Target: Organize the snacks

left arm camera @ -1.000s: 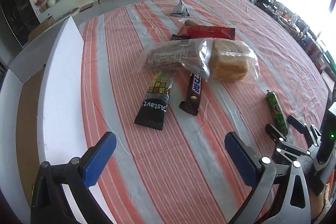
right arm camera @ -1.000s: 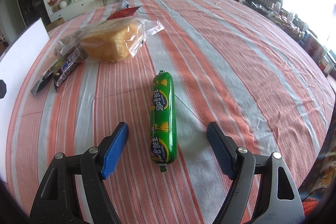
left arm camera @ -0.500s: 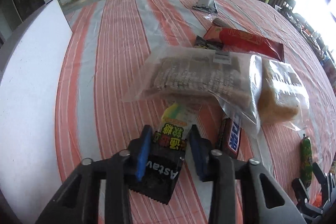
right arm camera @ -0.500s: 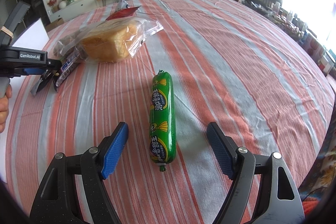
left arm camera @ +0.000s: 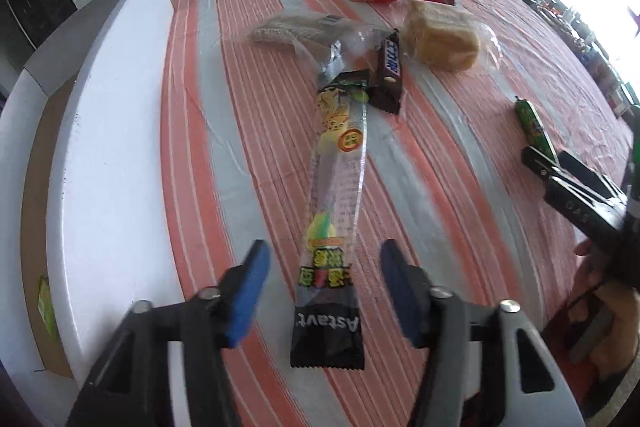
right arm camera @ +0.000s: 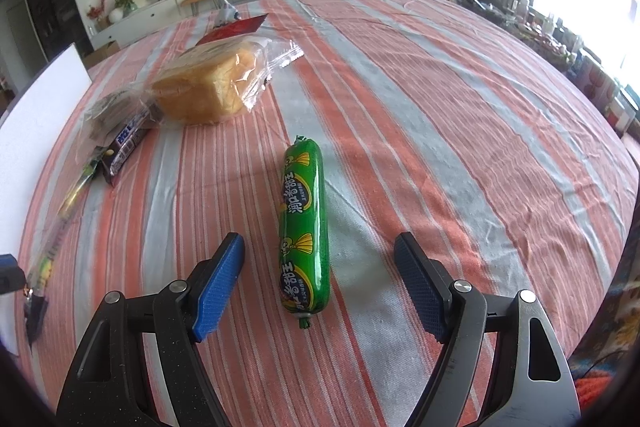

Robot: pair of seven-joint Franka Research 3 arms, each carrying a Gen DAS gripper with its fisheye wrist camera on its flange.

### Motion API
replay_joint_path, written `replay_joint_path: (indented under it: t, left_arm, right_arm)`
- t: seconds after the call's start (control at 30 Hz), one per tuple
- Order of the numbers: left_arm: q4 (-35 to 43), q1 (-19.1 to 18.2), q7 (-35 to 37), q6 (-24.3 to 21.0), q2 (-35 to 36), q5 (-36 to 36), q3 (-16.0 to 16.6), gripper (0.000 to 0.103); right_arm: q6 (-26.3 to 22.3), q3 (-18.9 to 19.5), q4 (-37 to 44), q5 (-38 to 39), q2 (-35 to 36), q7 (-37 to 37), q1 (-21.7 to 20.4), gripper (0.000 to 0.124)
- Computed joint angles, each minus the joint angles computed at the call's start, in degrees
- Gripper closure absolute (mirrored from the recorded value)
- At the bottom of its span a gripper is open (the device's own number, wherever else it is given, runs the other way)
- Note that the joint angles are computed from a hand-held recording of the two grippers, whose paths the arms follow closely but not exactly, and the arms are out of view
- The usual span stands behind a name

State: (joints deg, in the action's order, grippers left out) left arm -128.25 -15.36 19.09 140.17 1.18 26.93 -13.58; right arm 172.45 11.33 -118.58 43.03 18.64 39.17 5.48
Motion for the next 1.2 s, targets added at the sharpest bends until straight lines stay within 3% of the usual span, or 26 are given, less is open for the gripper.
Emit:
replay_joint_path:
  t: [0.1,0.2,0.23,0.3,0.33,0.4,0.5,0.57,0.63,0.67,0.8,1.0,1.1,1.2]
  left_arm:
    - [2.8,-0.5,-2.6,-2.4,3.2,5.3,0.1,0.029]
    - [6.2,-1.6,-3.8,-6.6,7.0,8.9,0.6,0.029]
    - [6.4,-2.1,-5.3,-6.8,7.4,10.7,0.9,0.028]
    - [5.7,-2.3,-7.5,-5.2,7.3,12.3,1.3,0.033]
    - [4.9,-2.2,-8.8,-3.4,6.9,12.9,1.5,0.039]
    - [2.7,-1.6,-9.9,3.0,6.1,13.3,1.7,0.074]
    - [3.7,-2.6,-10.5,1.0,6.4,15.2,1.4,0.085]
    - [1.9,-2.2,-12.0,4.8,5.0,15.0,1.4,0.09]
    - [-0.8,-1.7,-14.7,9.2,2.6,15.1,1.6,0.094]
    - [-2.2,-1.4,-16.2,11.0,1.2,15.5,1.5,0.095]
    - [-7.2,0.0,-22.2,16.2,-4.9,18.7,0.5,0.095]
    - [-12.5,3.9,-29.9,22.3,-12.8,22.3,-1.9,0.095]
    - [-15.2,6.7,-33.2,24.6,-18.2,23.7,-3.4,0.095]
    - [-18.4,8.3,-32.1,22.6,-25.6,21.9,-4.2,0.095]
  right_arm:
    - [-7.1,5.0,2.1,11.7,-0.4,-7.1,-6.8,0.044]
    - [-24.3,6.6,5.6,29.7,0.0,-13.4,-15.4,0.044]
    - [-27.6,6.0,6.2,33.5,0.4,-13.1,-16.8,0.044]
    - [-27.7,4.1,7.0,36.9,0.8,-10.3,-16.7,0.043]
    - [-27.1,3.0,7.7,35.2,1.2,-7.4,-15.5,0.043]
    - [-27.7,0.7,9.4,26.8,1.6,-3.3,-12.2,0.046]
    - [-21.8,-2.8,8.9,12.4,0.2,-2.5,-4.0,0.046]
    - [-18.9,-5.8,9.1,1.1,0.7,2.7,1.3,0.047]
    - [-20.5,-9.5,11.1,-11.1,2.5,11.8,5.5,0.069]
    - [-24.3,-10.4,13.1,-14.4,3.8,15.2,5.8,0.097]
    - [-30.1,-8.0,15.4,-12.2,4.5,15.9,1.5,0.1]
    - [-44.3,-5.7,17.3,3.1,4.0,14.0,-6.4,0.1]
    - [-48.4,-5.6,16.0,7.3,1.5,12.3,-6.6,0.1]
    - [-51.4,-5.2,14.3,10.4,-2.2,10.0,-4.8,0.1]
